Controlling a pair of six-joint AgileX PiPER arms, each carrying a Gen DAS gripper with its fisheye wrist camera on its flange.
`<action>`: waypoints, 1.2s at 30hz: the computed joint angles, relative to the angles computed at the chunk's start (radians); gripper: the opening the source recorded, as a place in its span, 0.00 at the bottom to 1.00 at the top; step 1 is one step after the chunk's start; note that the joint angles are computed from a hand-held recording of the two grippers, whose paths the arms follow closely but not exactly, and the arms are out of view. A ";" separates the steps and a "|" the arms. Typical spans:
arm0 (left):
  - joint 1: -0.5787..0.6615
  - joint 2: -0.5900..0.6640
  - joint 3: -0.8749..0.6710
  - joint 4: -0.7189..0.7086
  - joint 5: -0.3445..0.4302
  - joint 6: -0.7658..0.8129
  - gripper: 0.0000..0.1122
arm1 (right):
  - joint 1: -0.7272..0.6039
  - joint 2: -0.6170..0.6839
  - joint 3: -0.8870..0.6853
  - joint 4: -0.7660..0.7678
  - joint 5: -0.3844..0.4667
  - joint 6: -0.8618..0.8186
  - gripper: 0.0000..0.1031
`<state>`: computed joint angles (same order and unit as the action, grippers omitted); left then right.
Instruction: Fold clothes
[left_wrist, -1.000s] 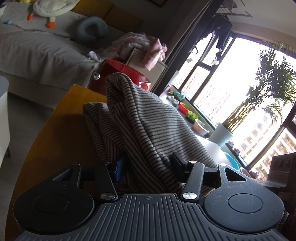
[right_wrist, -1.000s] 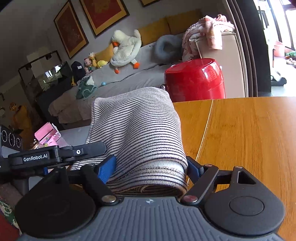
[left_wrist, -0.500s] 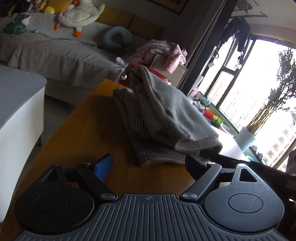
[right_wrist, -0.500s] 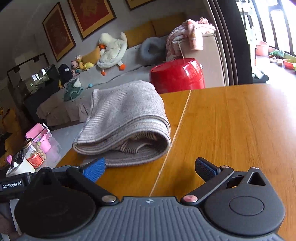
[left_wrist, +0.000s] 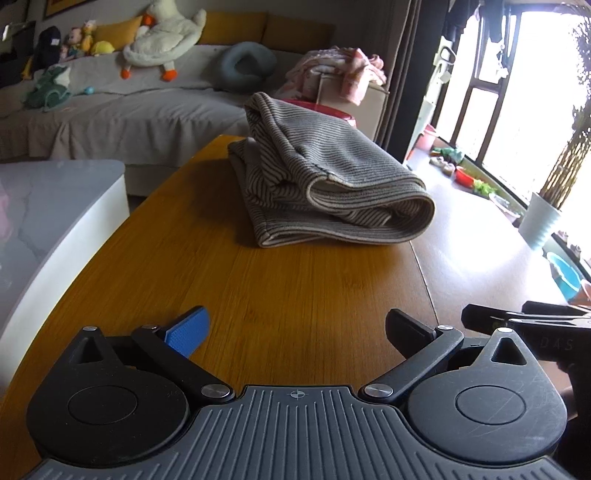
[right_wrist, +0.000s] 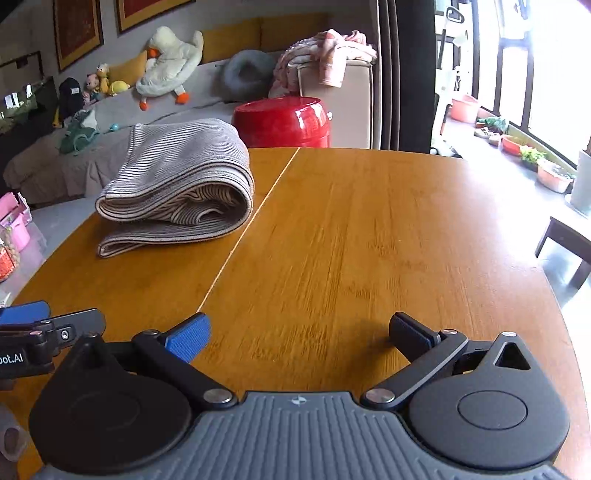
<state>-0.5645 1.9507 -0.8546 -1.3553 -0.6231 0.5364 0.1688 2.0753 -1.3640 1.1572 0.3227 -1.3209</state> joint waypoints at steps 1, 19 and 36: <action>-0.006 0.006 -0.013 -0.036 -0.004 0.041 0.92 | 0.010 0.000 -0.003 -0.047 -0.016 0.033 1.00; -0.009 0.062 -0.126 -0.242 -0.050 0.270 0.92 | 0.025 -0.002 0.000 -0.093 -0.039 0.057 1.00; -0.030 0.083 -0.178 -0.366 -0.099 0.405 0.92 | 0.025 -0.001 0.002 -0.079 -0.039 0.044 1.00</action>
